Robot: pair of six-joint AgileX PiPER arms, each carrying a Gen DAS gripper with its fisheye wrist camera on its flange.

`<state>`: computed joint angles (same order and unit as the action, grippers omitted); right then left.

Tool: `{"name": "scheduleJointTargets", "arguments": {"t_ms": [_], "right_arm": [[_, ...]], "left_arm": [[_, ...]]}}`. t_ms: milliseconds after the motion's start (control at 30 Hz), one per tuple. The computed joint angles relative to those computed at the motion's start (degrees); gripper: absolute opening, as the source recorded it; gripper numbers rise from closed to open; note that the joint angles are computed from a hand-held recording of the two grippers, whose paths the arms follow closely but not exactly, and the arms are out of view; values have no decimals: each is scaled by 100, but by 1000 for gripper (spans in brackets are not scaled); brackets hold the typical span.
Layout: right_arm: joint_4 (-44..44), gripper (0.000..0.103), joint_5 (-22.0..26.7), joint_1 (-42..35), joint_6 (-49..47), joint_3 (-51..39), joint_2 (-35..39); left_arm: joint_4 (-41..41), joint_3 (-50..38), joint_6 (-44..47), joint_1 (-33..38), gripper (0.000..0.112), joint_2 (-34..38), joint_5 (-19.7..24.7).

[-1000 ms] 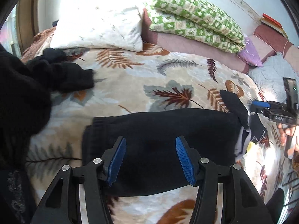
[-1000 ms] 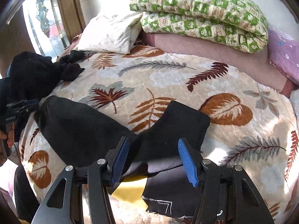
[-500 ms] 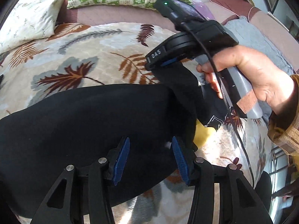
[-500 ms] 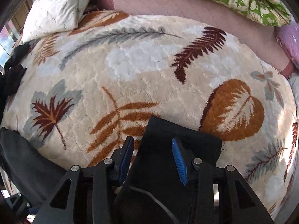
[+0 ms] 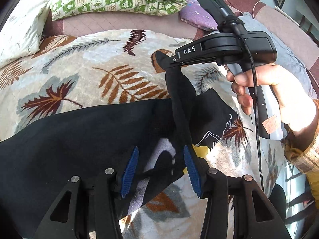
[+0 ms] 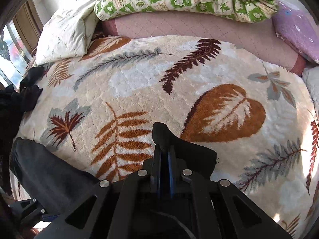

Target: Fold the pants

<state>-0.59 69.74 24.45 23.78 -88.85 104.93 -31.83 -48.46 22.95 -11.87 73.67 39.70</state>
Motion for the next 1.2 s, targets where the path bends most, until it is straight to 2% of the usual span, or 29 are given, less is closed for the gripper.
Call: {"name": "scheduleJointTargets", "arguments": {"t_ms": [200, 233, 267, 367, 500, 600, 733, 833, 900, 933, 967, 1000, 1067, 1133, 1200], "right_arm": [[29, 5, -18, -214, 74, 358, -724], [43, 5, -32, -245, 114, 449, -881], [48, 5, -48, -274, 148, 550, -1040], [127, 5, -129, -390, 261, 959, -1573], [199, 5, -202, -463, 446, 1563, -2304], [311, 5, -407, -589, 711, 2141, -2993], [465, 5, -819, -745, 1087, 3175, -3972], [613, 6, -1056, -849, 1345, 3973, -4533], [762, 12, -1043, -957, 1386, 4358, -4749], [765, 12, -1015, -983, 1427, 4466, -4853], [723, 15, -971, -960, 1498, 4512, -4961], [597, 23, -863, -870, 1622, 4464, -5003], [355, 29, -604, -713, 1760, 4250, -5010], [-86, 48, -231, -430, 1997, 3914, -4900], [-156, 50, -46, -507, 1836, 3674, -4869]], "left_arm": [[335, -188, -334, -483, 46, 240, -83], [310, -225, -322, -516, 41, 326, -72], [335, -271, -355, -554, 26, 433, -68], [690, -301, -655, -730, 10, 559, -191], [635, -162, -584, -761, 7, 335, -362], [549, -58, -374, -751, 7, 234, -301], [748, -59, -491, -844, 9, 315, -200], [904, -113, -665, -924, 15, 381, -106], [867, -114, -622, -926, 23, 351, -47], [839, -106, -586, -918, 37, 304, -16], [843, -92, -570, -915, 50, 249, -9], [852, -61, -537, -899, 54, 170, 10], [831, -28, -424, -825, 56, 34, 109], [857, -43, -390, -757, 56, -57, 229], [858, -46, -353, -686, 56, -127, 290]]}}
